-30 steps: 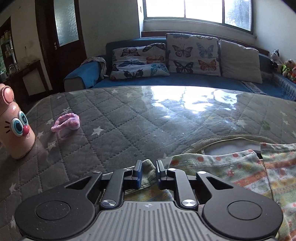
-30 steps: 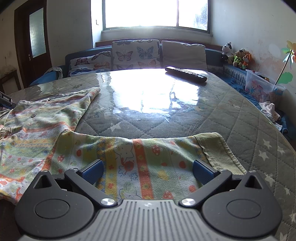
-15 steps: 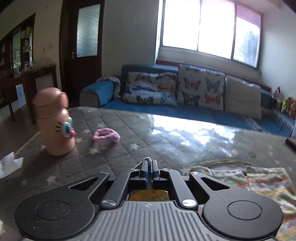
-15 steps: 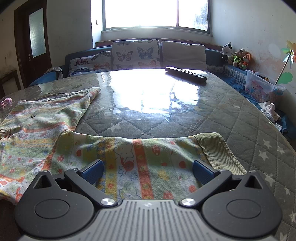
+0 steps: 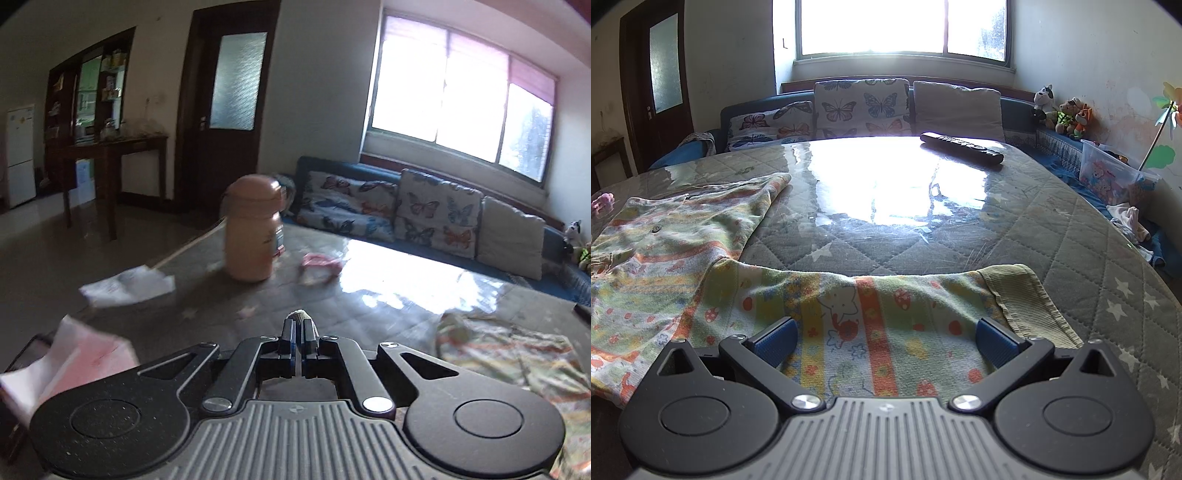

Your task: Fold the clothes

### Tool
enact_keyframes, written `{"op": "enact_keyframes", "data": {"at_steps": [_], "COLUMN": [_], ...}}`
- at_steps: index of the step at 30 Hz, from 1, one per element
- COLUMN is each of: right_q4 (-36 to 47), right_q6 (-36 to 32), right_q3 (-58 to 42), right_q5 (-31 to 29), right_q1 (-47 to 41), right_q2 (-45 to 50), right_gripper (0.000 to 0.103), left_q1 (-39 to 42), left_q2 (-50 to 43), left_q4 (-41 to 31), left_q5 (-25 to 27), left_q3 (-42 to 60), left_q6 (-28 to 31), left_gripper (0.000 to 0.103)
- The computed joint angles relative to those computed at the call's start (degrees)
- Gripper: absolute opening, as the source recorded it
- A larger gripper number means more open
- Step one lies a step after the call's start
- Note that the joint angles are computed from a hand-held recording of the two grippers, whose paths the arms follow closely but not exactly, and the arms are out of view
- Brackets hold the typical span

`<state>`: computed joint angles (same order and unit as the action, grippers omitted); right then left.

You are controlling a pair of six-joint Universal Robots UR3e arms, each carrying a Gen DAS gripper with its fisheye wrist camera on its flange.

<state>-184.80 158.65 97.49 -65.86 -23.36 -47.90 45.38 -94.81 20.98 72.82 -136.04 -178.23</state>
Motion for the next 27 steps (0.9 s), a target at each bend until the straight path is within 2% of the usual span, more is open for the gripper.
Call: {"op": "enact_keyframes", "data": {"at_steps": [5,9,13,19,27], "right_q4": [0.06,0.07,0.05,0.02,0.0], "right_q6": [-0.01,-0.02,-0.03,-0.02,-0.01], "right_q3": [-0.25,-0.28,-0.28,-0.28,-0.25], "right_q5": [-0.08,-0.09,-0.1,-0.13,-0.13], "right_q1": [0.05,0.05,0.07,0.09,0.1], "right_q2": [0.17,0.18,0.2,0.22,0.2], "right_gripper": [0.103,0.103,0.103,0.103,0.103], "left_q1": [5.24,4.47,3.17,-5.6,-20.23], "left_q2": [0.57,-1.52,0.69,1.02,-7.42], "left_q4": [1.52,4.67,1.66,-4.43,-8.88], "left_q5": [0.98,5.84,2.59,-2.26,-4.63], "left_q3": [-5.71,-7.27,-8.96,-5.68,4.42], "left_q6": [3.57,5.83,8.09,8.18,7.45], "left_gripper": [0.0,0.0,0.0,0.003,0.005]}}
